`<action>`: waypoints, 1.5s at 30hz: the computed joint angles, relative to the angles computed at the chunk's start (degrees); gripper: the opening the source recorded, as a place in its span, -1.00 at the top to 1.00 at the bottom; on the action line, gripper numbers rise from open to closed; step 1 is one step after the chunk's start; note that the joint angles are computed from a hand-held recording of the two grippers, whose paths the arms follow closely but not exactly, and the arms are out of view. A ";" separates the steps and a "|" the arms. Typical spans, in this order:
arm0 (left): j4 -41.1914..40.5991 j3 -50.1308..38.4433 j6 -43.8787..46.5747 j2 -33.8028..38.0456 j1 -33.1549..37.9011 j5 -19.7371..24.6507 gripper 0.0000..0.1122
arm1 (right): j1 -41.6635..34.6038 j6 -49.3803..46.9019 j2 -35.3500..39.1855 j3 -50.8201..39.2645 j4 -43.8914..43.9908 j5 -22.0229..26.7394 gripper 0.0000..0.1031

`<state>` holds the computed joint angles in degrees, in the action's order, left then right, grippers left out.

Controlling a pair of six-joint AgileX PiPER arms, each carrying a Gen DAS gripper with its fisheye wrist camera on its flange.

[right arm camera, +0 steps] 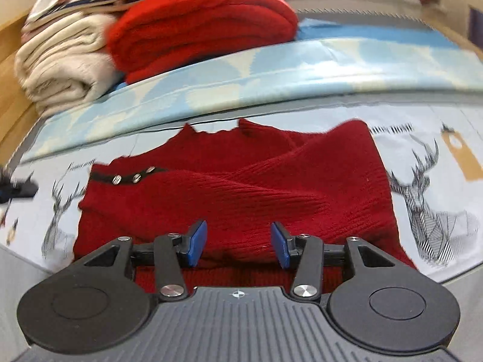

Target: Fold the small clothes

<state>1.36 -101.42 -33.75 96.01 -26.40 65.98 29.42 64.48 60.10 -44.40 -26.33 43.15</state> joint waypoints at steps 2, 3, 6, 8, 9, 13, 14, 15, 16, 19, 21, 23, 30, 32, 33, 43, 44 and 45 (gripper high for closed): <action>-0.24 0.01 -0.41 0.95 -0.20 -0.09 0.85 | -1.20 0.99 0.24 0.90 1.12 -2.05 0.05; -0.66 -0.14 -0.49 1.63 -0.44 -0.23 0.85 | -1.98 0.40 0.71 0.97 2.05 -2.76 0.05; -2.89 0.95 -0.71 2.72 -0.87 -1.79 0.73 | -5.07 -2.52 2.09 1.47 6.15 -4.84 0.04; -5.30 2.49 -1.47 3.34 -0.54 -3.25 0.63 | -8.19 -5.62 2.66 1.64 11.19 -5.97 0.04; -7.40 3.73 -2.04 3.58 0.00 -4.43 0.60 | -9.60 -7.09 2.60 1.73 13.66 -6.23 0.04; -16.02 9.83 -4.19 4.14 2.11 -10.19 0.55 | -12.30 -8.77 2.41 1.39 17.10 -5.46 0.04; -16.48 10.83 -5.18 4.18 2.21 -11.20 0.50 | -12.68 -8.72 2.29 1.36 17.26 -5.26 0.04; -16.79 12.36 -6.34 3.98 2.20 -13.11 0.49 | -13.40 -9.26 2.12 1.44 17.91 -5.29 0.04; -17.25 14.38 -7.17 3.46 2.19 -15.91 0.48 | -14.10 -9.61 2.00 1.46 18.52 -5.26 0.04; -16.87 17.22 -9.69 2.99 1.81 -20.64 0.39 | -15.74 -9.50 1.83 1.61 19.20 -5.17 0.04; -16.57 18.60 -10.95 2.99 1.57 -23.16 0.39 | -16.30 -8.32 1.51 1.77 18.71 -4.84 0.04; -15.00 19.54 -13.10 3.18 0.99 -25.21 0.41 | -16.71 -6.68 1.19 1.77 18.03 -4.47 0.04; -3.49 12.89 -25.75 -1.76 -3.24 -18.27 0.84 | -14.66 8.35 -1.05 1.78 4.86 -1.10 0.04; 1.33 11.75 -28.46 -3.58 -5.65 -15.82 0.84 | -14.75 12.29 -1.55 1.95 1.49 -0.01 0.04; 1.88 11.05 -28.61 -3.06 -6.03 -13.13 0.77 | -15.07 13.44 -1.60 2.00 0.45 0.35 0.04; 3.29 6.22 -30.52 -0.39 -6.08 -4.35 0.62 | -21.93 10.31 3.17 2.91 2.71 4.91 0.06; 2.33 6.10 -29.36 -0.16 -5.83 -5.23 0.62 | -22.61 10.89 4.14 2.91 2.12 6.23 0.05; -0.74 6.27 -26.54 0.13 -4.98 -6.22 0.62 | -25.03 9.40 3.95 3.84 3.81 5.27 -0.07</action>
<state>0.61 -95.15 -60.30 96.14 -31.38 59.76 4.39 73.88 64.05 -40.55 -22.51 48.42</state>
